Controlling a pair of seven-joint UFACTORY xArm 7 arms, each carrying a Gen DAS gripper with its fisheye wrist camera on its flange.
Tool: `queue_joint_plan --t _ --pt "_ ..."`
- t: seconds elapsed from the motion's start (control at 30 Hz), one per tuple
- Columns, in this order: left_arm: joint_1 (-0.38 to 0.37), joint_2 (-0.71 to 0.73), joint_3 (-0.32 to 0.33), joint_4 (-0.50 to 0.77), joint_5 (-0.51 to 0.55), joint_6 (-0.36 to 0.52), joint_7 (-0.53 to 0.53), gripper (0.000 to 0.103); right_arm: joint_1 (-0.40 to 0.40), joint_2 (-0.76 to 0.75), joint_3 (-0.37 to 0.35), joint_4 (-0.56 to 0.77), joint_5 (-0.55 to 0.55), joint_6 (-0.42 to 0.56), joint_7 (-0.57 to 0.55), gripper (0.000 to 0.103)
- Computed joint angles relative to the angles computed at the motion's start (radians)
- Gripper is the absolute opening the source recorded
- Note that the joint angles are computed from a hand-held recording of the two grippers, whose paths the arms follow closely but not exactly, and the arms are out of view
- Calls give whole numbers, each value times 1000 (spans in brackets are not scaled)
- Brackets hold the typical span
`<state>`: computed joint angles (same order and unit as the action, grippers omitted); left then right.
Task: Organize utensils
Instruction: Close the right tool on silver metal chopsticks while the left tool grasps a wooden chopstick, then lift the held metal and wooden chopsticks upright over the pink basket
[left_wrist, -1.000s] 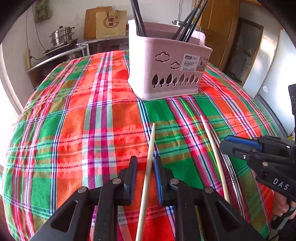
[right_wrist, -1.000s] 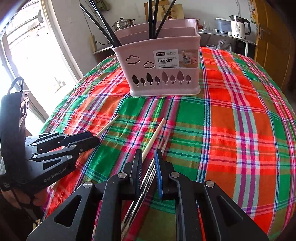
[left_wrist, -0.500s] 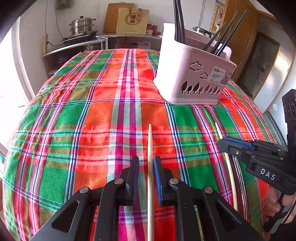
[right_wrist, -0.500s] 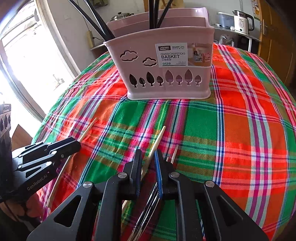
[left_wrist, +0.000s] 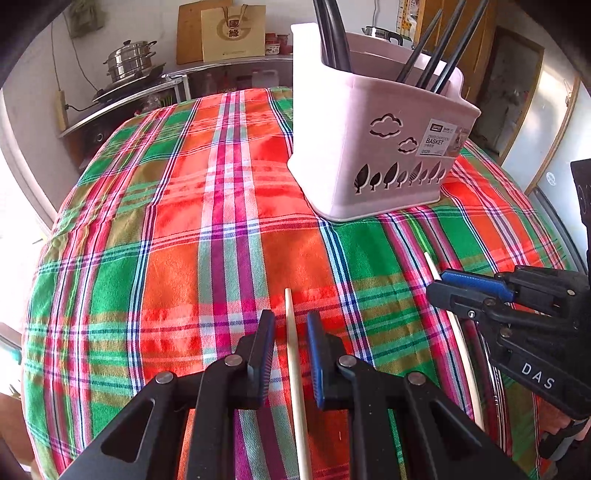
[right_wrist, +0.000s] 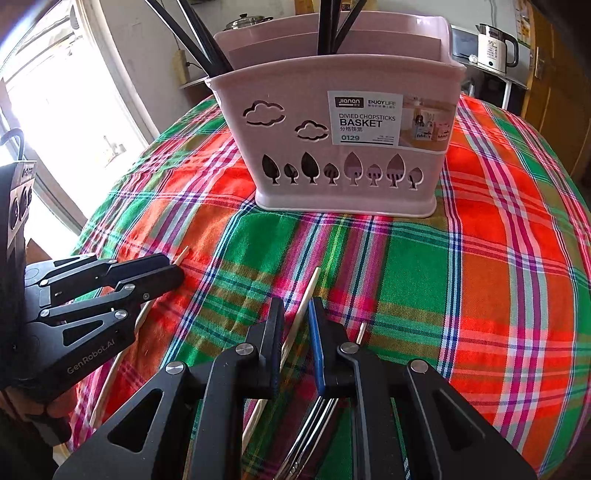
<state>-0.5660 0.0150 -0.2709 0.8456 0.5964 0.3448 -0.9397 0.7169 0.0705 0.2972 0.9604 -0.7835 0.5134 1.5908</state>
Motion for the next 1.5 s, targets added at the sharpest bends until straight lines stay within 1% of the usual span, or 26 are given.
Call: queue_joint_plan --t 0.03,0.07,0.1,0.13,0.17,0.2,0.27,0.47,0.67,0.8,1.0,1.13,1.27,1.5 --pt "-1 6 0 8 8 7 -2 17 1 3 1 3 -3 5 -4 14" --pt "-3 9 0 14 23 15 -10 17 4 7 1 10 -7 15 -6 11" --pt "-6 12 0 19 38 23 -21 17 5 9 0 12 -8 22 -9 10" --pt "-10 10 -1 19 44 28 -29 14 5 10 -1 12 -8 20 -12 10" --pt "-11 11 0 20 41 29 -26 6 5 11 -2 13 -7 17 -15 10" --pt "-11 10 -1 20 26 25 -13 5 5 8 -3 10 -6 10 -16 10" --pt "-8 -2 1 8 4 5 -5 5 3 -2 -4 0 -14 -7 -6 8" --pt "10 -88 -24 -24 27 -14 -30 5 -8 -62 15 -20 -68 -17 37 8" --pt "51 -218 -71 -51 -24 -33 6 5 -40 -156 63 -31 -113 5 67 7" --pt "85 -306 -104 -54 -69 -42 44 5 -70 -213 110 -21 -153 40 91 6" --pt "140 -400 -158 -50 -128 -46 92 5 -117 -287 180 -8 -186 88 96 6" --pt "158 -424 -179 -47 -170 -43 127 5 -134 -308 210 0 -192 110 85 6" --pt "161 -435 -193 -48 -205 -37 151 5 -147 -331 224 -14 -175 108 66 6" --pt "146 -431 -189 -41 -255 -36 203 5 -169 -370 251 -33 -143 118 37 6"
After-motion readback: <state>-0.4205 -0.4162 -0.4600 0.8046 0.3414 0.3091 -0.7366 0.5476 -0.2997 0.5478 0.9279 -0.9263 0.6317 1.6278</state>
